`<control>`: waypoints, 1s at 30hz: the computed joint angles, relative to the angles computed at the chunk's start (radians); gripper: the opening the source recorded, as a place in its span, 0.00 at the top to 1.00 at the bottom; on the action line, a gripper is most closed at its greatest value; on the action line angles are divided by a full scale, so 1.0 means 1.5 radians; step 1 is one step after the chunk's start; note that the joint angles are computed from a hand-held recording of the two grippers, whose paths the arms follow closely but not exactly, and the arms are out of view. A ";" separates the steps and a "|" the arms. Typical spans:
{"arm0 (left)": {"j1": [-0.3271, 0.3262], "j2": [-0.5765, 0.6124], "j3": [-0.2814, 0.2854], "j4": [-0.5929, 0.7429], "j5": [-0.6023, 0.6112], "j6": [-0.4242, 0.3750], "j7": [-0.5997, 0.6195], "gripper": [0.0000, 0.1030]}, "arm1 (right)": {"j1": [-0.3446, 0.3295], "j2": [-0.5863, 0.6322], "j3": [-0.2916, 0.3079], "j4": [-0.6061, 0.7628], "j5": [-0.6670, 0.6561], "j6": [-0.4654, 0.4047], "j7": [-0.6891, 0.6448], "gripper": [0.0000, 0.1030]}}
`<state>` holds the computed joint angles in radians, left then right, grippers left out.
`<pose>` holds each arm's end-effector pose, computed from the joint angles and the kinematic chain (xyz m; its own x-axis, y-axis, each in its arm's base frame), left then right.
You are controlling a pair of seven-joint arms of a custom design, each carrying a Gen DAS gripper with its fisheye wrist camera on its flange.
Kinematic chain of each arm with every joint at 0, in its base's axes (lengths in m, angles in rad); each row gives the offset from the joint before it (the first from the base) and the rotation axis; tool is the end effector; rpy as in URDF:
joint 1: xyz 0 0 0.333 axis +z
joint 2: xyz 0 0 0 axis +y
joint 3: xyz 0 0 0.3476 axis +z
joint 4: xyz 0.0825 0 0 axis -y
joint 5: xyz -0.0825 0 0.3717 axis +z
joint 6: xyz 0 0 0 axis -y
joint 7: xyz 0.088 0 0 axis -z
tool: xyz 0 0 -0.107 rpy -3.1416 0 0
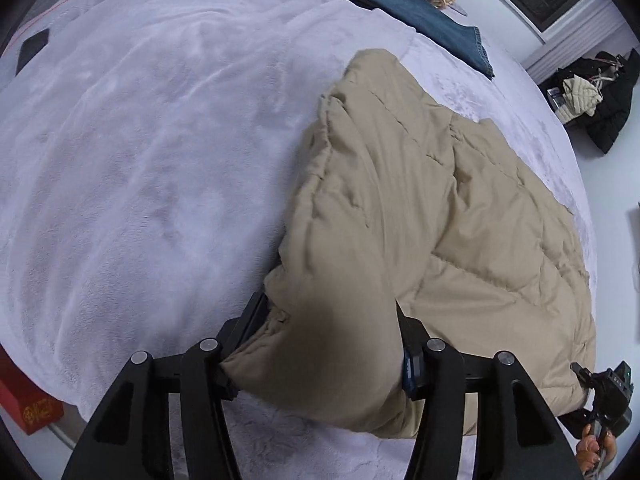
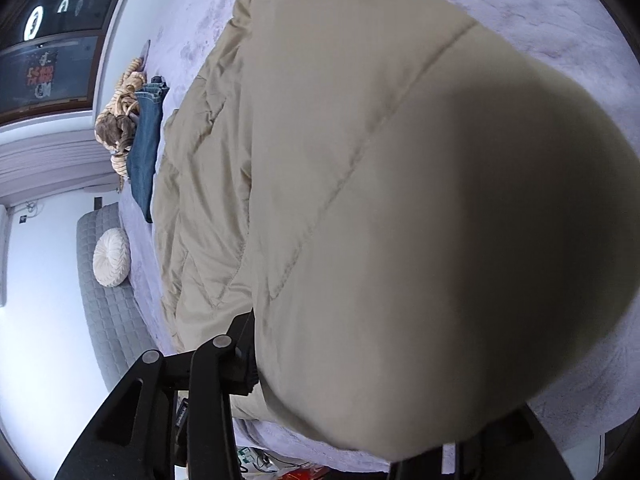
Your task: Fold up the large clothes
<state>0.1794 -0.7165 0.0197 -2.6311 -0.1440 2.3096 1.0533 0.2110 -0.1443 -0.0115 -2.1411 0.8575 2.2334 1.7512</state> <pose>0.3279 0.0643 0.5370 0.6442 -0.6970 0.3150 -0.6502 -0.7159 -0.2544 0.5044 0.1250 0.5365 -0.3460 -0.6404 -0.6857 -0.9117 0.4021 0.0844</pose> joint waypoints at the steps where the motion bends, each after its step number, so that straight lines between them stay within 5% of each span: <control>1: 0.013 -0.010 -0.007 0.000 0.015 -0.014 -0.010 0.39 | -0.002 -0.003 0.001 0.002 -0.016 -0.004 0.005 0.53; 4: 0.057 -0.025 -0.040 0.006 0.082 -0.068 -0.058 0.35 | -0.005 0.000 0.005 0.023 -0.078 -0.028 0.038 0.47; 9: 0.055 -0.035 -0.021 0.006 0.090 -0.128 -0.084 0.35 | -0.006 0.002 0.008 0.054 -0.151 -0.080 0.053 0.44; 14: 0.017 -0.034 -0.038 0.055 0.105 -0.188 -0.073 0.35 | -0.003 -0.025 -0.001 0.063 -0.162 -0.141 -0.006 0.41; 26: -0.055 -0.024 -0.069 0.124 0.077 -0.230 -0.090 0.34 | 0.002 -0.076 -0.008 0.042 -0.153 -0.164 -0.085 0.31; 27: -0.059 -0.028 -0.073 0.125 0.077 -0.239 -0.095 0.30 | 0.002 -0.082 -0.008 0.037 -0.153 -0.165 -0.086 0.28; 28: -0.064 -0.031 -0.076 0.127 0.077 -0.245 -0.099 0.13 | 0.003 -0.085 -0.008 0.035 -0.152 -0.165 -0.087 0.26; 30: -0.068 -0.036 -0.085 0.131 0.084 -0.250 -0.112 0.01 | 0.003 -0.095 -0.011 0.029 -0.154 -0.171 -0.095 0.26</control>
